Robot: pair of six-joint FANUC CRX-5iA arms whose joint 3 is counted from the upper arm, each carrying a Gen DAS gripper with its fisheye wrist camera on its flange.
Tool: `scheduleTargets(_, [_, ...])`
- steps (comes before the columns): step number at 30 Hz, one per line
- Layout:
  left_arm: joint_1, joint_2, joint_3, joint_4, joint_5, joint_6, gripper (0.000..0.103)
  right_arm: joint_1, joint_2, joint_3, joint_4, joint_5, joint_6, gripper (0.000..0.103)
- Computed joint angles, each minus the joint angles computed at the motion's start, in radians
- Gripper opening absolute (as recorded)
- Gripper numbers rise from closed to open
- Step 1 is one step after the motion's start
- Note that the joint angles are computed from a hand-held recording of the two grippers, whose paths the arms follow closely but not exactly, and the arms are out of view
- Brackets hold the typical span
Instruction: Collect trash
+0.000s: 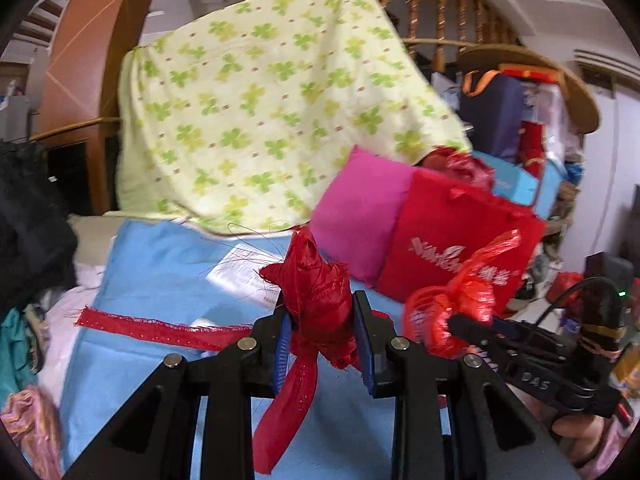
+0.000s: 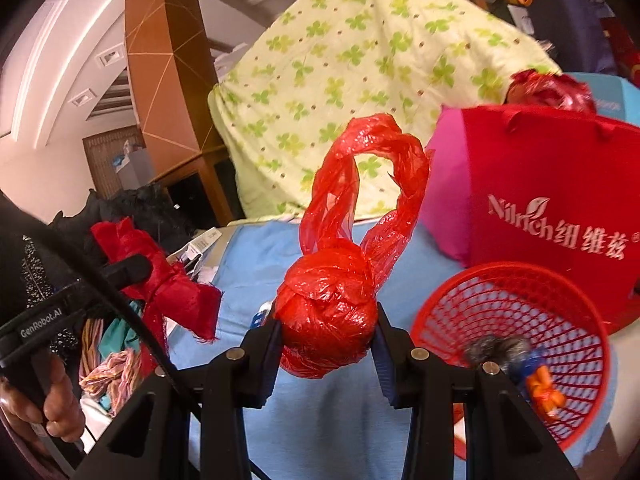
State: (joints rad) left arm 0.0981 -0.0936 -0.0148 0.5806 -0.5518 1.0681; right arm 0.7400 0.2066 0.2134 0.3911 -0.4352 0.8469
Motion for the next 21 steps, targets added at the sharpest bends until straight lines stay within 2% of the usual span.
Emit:
scheduleTargets(3, [-0.013,-0.008,-0.017,0.027,0.026,-0.054,0.031,-0.006,-0.025,-0.053,0.100,0.031,-0.070,0.043])
scheduleTargets(7, [-0.010,0.014,0.005,0.010,0.009,-0.034,0.031,-0.018,-0.040,-0.078,0.126,0.049,-0.098,0.043])
scheduleTargets(8, [-0.007,0.032,0.024,-0.013,-0.007,-0.022,0.032,-0.019,-0.043,-0.086,0.140,0.053,-0.113,0.043])
scheduleTargets(9, [-0.004,0.059,0.063,-0.080,-0.035,0.031,0.032,-0.021,-0.044,-0.091,0.144,0.053,-0.120,0.043])
scheduleTargets(10, [0.004,0.096,0.117,-0.147,-0.096,0.106,0.032,-0.022,-0.043,-0.088,0.133,0.049,-0.115,0.043])
scheduleTargets(11, [0.017,0.128,0.155,-0.163,-0.160,0.148,0.032,-0.021,-0.043,-0.082,0.118,0.042,-0.106,0.043])
scheduleTargets(12, [0.035,0.159,0.172,-0.125,-0.215,0.156,0.032,-0.021,-0.043,-0.082,0.115,0.041,-0.106,0.043])
scheduleTargets(14, [0.058,0.183,0.153,-0.060,-0.229,0.140,0.034,-0.021,-0.049,-0.092,0.132,0.048,-0.115,0.043])
scheduleTargets(18, [0.073,0.226,0.175,-0.193,-0.252,0.243,0.035,-0.024,-0.056,-0.129,0.255,0.064,-0.204,0.043])
scheduleTargets(21, [0.093,0.250,0.165,-0.224,-0.272,0.287,0.034,-0.016,-0.050,-0.114,0.219,0.056,-0.163,0.043])
